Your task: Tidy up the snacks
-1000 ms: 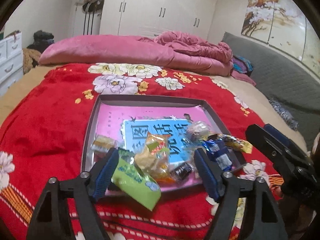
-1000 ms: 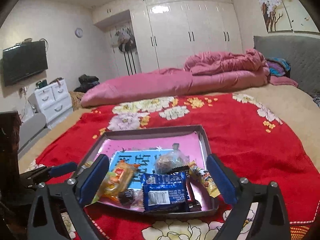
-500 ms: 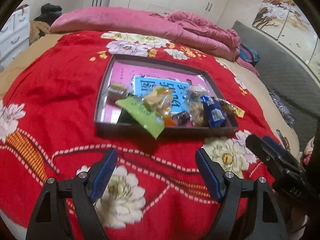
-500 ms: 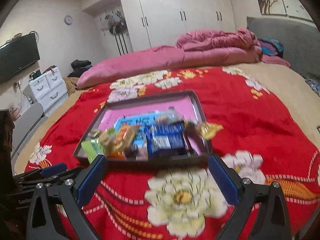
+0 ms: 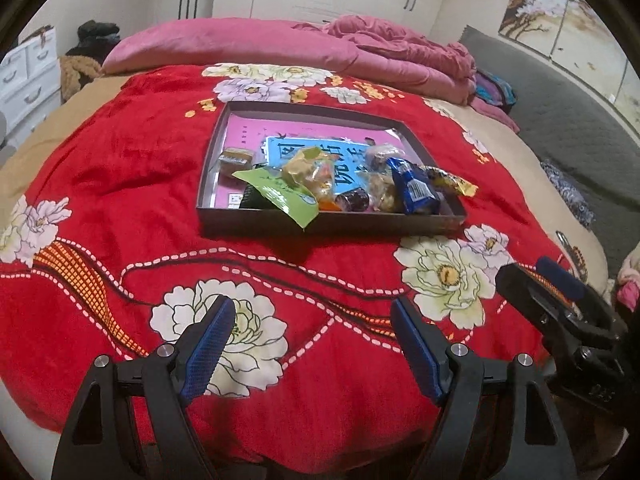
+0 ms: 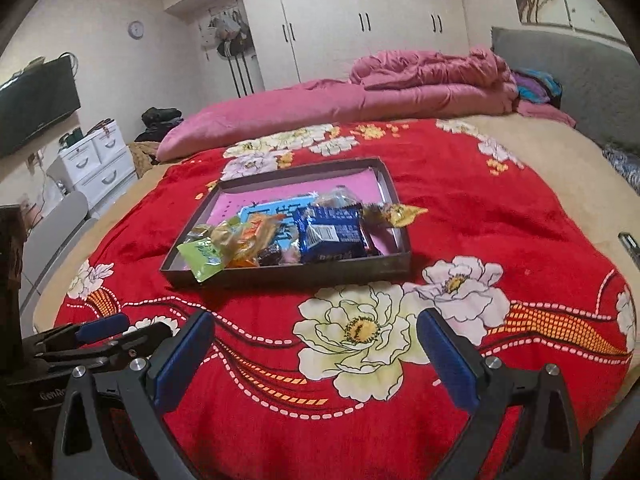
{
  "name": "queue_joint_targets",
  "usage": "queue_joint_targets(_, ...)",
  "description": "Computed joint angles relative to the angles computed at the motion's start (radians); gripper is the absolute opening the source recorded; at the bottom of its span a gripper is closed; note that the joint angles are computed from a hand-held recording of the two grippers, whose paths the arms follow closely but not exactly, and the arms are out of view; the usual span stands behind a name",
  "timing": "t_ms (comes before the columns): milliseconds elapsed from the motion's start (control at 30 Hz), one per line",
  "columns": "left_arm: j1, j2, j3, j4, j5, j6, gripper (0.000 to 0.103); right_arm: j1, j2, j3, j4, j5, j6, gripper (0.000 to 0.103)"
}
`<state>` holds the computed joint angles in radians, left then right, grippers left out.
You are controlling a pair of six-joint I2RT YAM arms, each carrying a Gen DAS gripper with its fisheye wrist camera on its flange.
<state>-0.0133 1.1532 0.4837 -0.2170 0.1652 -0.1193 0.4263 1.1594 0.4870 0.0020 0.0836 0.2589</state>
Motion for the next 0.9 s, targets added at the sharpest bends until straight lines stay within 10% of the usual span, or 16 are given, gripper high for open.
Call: queue_joint_targets(900,-0.013,-0.002,0.003,-0.008,-0.025,0.006,0.081,0.022,0.042,0.013,0.008,0.018,-0.035,0.102)
